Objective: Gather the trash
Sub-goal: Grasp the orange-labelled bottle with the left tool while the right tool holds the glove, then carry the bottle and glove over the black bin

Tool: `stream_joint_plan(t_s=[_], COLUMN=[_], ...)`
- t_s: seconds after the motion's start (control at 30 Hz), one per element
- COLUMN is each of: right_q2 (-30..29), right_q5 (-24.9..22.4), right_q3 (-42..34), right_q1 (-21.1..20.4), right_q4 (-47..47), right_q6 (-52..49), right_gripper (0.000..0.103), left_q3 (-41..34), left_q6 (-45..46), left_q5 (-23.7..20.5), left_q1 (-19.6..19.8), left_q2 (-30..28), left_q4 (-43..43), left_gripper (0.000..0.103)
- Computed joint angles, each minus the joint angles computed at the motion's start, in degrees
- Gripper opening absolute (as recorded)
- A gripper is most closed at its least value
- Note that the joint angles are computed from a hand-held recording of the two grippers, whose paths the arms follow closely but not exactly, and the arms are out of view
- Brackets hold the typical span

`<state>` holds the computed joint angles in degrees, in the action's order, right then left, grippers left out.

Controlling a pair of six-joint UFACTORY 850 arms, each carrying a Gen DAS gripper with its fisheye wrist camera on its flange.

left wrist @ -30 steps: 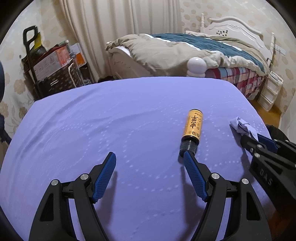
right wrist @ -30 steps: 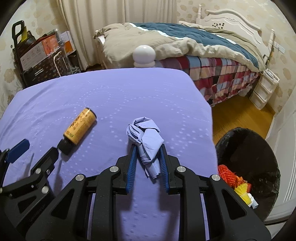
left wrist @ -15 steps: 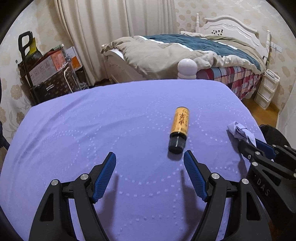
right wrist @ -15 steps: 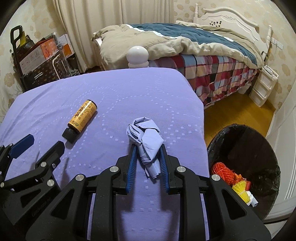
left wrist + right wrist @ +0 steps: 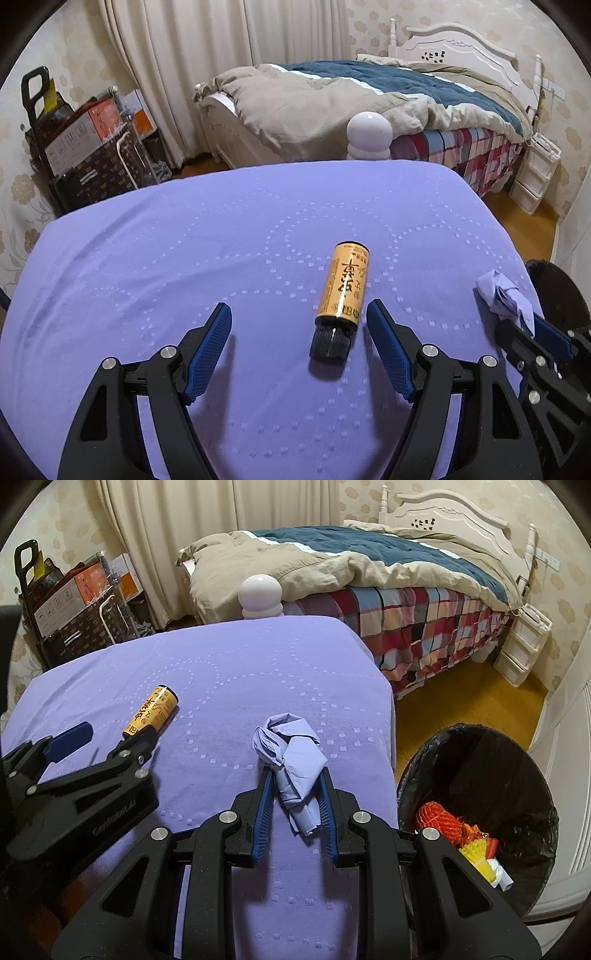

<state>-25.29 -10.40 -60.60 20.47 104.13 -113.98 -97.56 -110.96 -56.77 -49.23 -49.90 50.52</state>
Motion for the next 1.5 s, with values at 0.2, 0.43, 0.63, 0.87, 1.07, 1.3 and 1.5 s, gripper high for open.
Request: stream_joint_plan(t_s=[0.2, 0.43, 0.63, 0.87, 1.07, 1.3, 1.5], right_q2=[0.01, 0.68, 2.86, 6.49, 9.10, 10.03, 8.39], right_q5=[0.02, -0.10, -1.02, -2.77, -3.74, -3.76, -3.28], right_q3=[-0.01, 0.65, 2.62, 6.04, 8.38, 9.21, 7.94], right_q1=[0.00, 0.09, -0.35, -2.24, -5.37, -10.22, -13.89], right_q4=[0.01, 3.56, 8.16, 14.00, 19.00, 27.84, 32.42], right_q6=[0.04, -3.41, -8.08, -14.07, -18.78, -26.75, -30.18], right_gripper=[0.024, 0.024, 0.024, 0.024, 0.024, 0.024, 0.024], left_q3=[0.88, 1.77, 2.34, 0.74, -3.57, -12.34, -22.92], left_q6=[0.78, 0.34, -1.83, -3.93, -3.29, 1.66, 7.96], left_q5=[2.92, 3.93, 3.68, 1.66, 0.57, 0.55, 0.75], left_q1=[0.40, -0.22, -1.27, -3.70, -5.38, -6.37, -6.40], left_q2=[0.41, 1.04, 1.71, 1.96, 0.49, -4.24, -10.56], left_q4=[-0.49, 1.00, 2.40, 5.63, 8.23, 8.92, 7.49], left_gripper=[0.038, 0.025, 0.025, 0.025, 0.025, 0.025, 0.025])
